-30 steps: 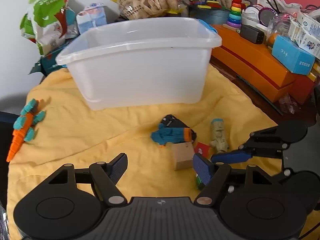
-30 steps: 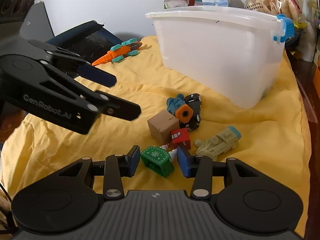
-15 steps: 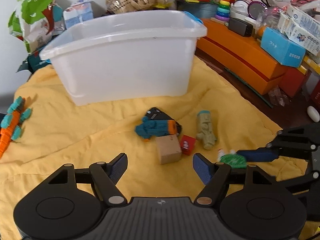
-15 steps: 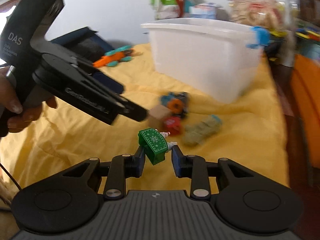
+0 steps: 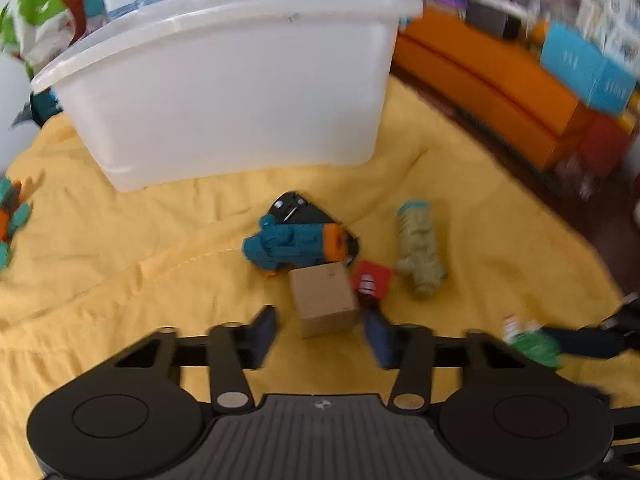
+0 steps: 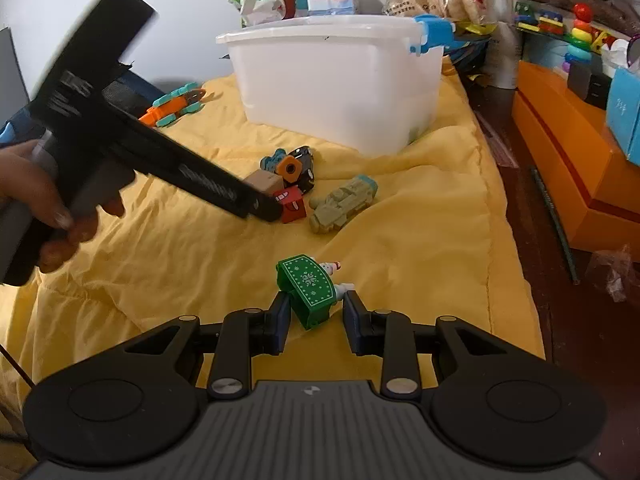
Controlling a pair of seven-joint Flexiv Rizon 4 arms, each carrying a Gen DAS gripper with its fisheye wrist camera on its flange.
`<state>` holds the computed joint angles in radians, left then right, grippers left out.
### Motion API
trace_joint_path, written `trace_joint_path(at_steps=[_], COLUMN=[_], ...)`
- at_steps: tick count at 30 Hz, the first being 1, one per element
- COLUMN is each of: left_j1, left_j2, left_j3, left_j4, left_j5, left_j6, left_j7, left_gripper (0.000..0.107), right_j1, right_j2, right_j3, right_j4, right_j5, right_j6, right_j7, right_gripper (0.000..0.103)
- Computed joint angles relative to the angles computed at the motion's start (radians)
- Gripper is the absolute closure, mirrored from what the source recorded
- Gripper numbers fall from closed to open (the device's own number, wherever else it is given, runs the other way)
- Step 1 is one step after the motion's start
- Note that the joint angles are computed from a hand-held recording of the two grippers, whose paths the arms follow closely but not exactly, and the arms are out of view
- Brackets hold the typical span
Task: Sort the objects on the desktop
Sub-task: 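Grasp the wooden cube with the left tool, then carry the block and cube over the bin and release both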
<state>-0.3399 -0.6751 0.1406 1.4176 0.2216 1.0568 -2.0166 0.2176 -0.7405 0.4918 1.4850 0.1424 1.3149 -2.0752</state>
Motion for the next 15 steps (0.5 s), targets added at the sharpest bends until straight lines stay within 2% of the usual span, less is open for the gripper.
trace_joint_path(at_steps=[1, 7, 11, 13, 15], left_j1=[0.011, 0.103, 0.119, 0.135, 0.130], left_j2=[0.004, 0.076, 0.155, 0.182, 0.200], left_j3=[-0.009, -0.085, -0.090, -0.094, -0.068], left_j4=[0.012, 0.149, 0.226, 0.242, 0.231], left_j5=[0.001, -0.094, -0.131, -0.157, -0.165], left_j6=[0.019, 0.154, 0.231, 0.283, 0.321], left_j7=[0.018, 0.157, 0.225, 0.252, 0.251], left_gripper=[0.074, 0.075, 0.074, 0.074, 0.074], right_j1=[0.012, 0.065, 0.094, 0.098, 0.097], right_j2=[0.006, 0.043, 0.058, 0.052, 0.030], right_j3=[-0.015, -0.077, -0.103, -0.098, -0.080], right_j4=[0.007, 0.065, 0.073, 0.047, -0.012], right_j5=[0.000, -0.030, -0.076, -0.099, -0.112], right_j6=[0.008, 0.059, 0.097, 0.115, 0.127], right_j7=[0.017, 0.121, 0.191, 0.214, 0.239], right_gripper=[0.071, 0.071, 0.071, 0.071, 0.071])
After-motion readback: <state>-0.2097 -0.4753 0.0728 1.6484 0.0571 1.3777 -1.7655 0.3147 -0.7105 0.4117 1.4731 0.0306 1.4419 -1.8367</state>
